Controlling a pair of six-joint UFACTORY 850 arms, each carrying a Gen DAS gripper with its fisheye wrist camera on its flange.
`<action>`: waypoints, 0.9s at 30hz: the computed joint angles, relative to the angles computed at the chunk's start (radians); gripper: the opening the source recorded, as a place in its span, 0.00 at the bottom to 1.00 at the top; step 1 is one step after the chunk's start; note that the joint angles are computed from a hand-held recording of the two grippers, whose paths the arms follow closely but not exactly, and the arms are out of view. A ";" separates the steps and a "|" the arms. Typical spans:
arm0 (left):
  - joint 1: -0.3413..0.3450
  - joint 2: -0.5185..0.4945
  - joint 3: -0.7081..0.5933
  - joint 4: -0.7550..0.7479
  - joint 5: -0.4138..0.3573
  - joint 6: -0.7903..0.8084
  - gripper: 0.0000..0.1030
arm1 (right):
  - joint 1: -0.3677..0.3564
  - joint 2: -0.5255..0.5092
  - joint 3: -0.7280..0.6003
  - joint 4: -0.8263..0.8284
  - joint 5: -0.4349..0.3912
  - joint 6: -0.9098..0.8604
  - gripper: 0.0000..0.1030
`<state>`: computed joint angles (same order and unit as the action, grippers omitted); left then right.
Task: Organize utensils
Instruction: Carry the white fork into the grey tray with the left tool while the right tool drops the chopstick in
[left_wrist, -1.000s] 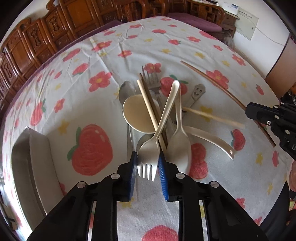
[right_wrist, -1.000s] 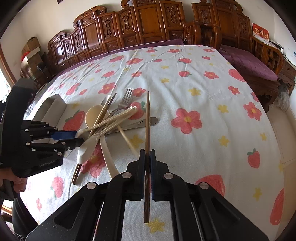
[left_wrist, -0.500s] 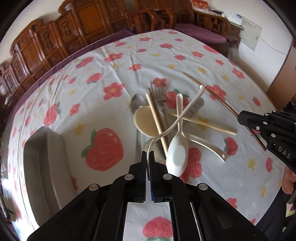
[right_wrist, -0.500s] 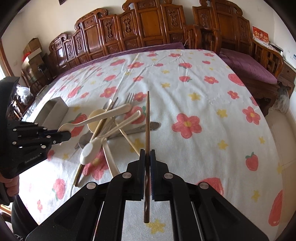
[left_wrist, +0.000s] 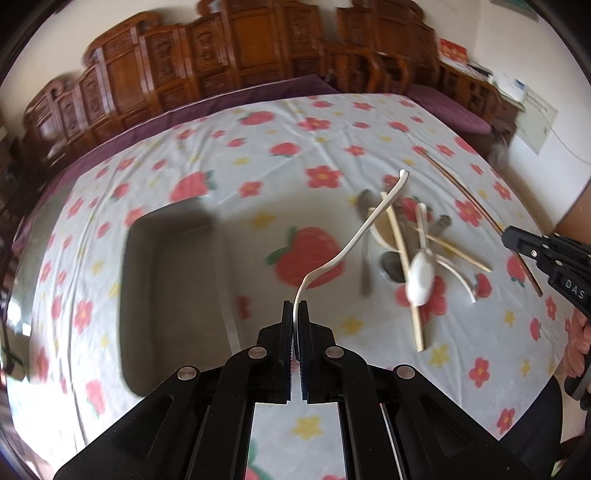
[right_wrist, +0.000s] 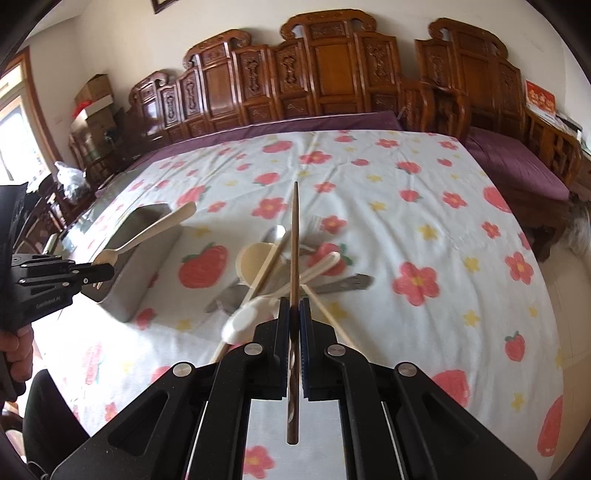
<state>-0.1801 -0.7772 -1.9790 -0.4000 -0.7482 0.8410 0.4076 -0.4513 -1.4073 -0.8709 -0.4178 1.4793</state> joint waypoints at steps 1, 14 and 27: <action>0.008 -0.003 -0.007 0.001 -0.002 -0.006 0.02 | 0.006 -0.010 -0.017 0.010 -0.002 -0.014 0.06; 0.095 -0.125 -0.186 0.054 -0.021 -0.188 0.02 | 0.064 -0.282 -0.444 0.322 0.006 -0.384 0.06; 0.136 -0.272 -0.396 0.021 -0.082 -0.248 0.21 | 0.091 -0.624 -1.009 0.621 -0.174 -0.710 0.06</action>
<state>-0.0439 -1.0496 -2.3750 -0.3787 -0.8300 0.5931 0.4985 -1.0750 -2.4161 -0.2496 -0.5917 0.7694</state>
